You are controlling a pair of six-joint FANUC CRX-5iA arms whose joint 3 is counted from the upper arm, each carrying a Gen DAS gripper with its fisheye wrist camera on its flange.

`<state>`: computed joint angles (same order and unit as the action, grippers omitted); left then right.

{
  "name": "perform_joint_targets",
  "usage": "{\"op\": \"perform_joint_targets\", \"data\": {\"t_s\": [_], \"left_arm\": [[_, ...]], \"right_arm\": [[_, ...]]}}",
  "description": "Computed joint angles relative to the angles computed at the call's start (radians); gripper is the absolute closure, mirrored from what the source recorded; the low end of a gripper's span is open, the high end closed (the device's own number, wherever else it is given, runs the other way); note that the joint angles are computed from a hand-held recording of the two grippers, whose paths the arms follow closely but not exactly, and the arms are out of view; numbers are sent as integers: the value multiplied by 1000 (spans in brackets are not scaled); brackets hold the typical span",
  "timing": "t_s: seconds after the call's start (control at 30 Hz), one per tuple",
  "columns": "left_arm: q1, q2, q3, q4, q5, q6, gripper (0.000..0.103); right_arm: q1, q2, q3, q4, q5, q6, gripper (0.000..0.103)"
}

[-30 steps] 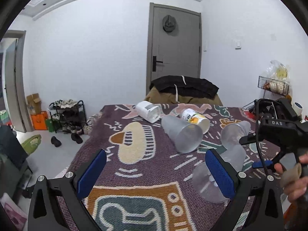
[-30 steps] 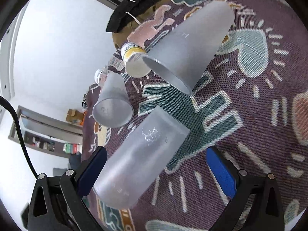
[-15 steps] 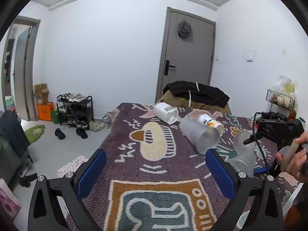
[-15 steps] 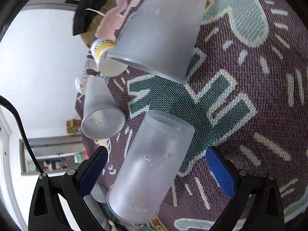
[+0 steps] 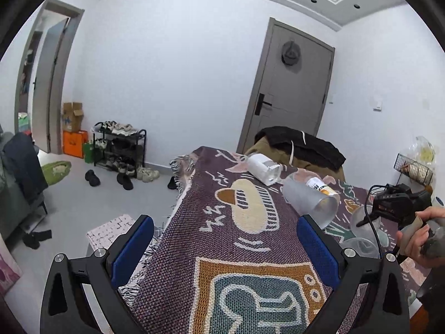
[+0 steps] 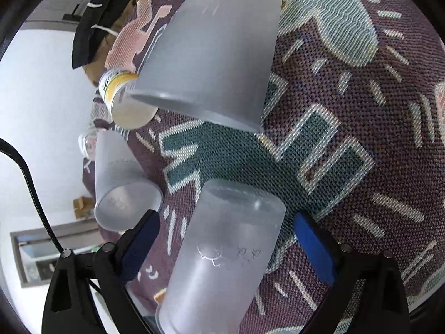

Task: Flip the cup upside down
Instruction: 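Close the right gripper around the frosted cup's body, then lift the cup with the right gripper and rotate it rim-down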

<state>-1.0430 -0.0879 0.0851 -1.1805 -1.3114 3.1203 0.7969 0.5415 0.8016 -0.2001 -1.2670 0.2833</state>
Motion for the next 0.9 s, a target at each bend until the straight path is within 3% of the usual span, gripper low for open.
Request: {"op": "perform_joint_targets", "data": {"t_s": [0.03,0.07,0.23,0.63,0.9], "left_arm": [[-1,3,3,0,-1,-1,0],[0,3,2,4,-4,-4,0],[18,0,-3,27,5,-10,0],[-5,45,63,16,-1,-43,0],[-31,88,127,-6,-31,-94,0]], "right_arm": [[0,-2,-4,-3,9,10,41],[-13,-8,-17,-53,38,42,41],[-10,-75,-126,-43,116,83,42],[25,-239,-365,58,344,190,42],[97,-345,-562,359,536,183,43]]}}
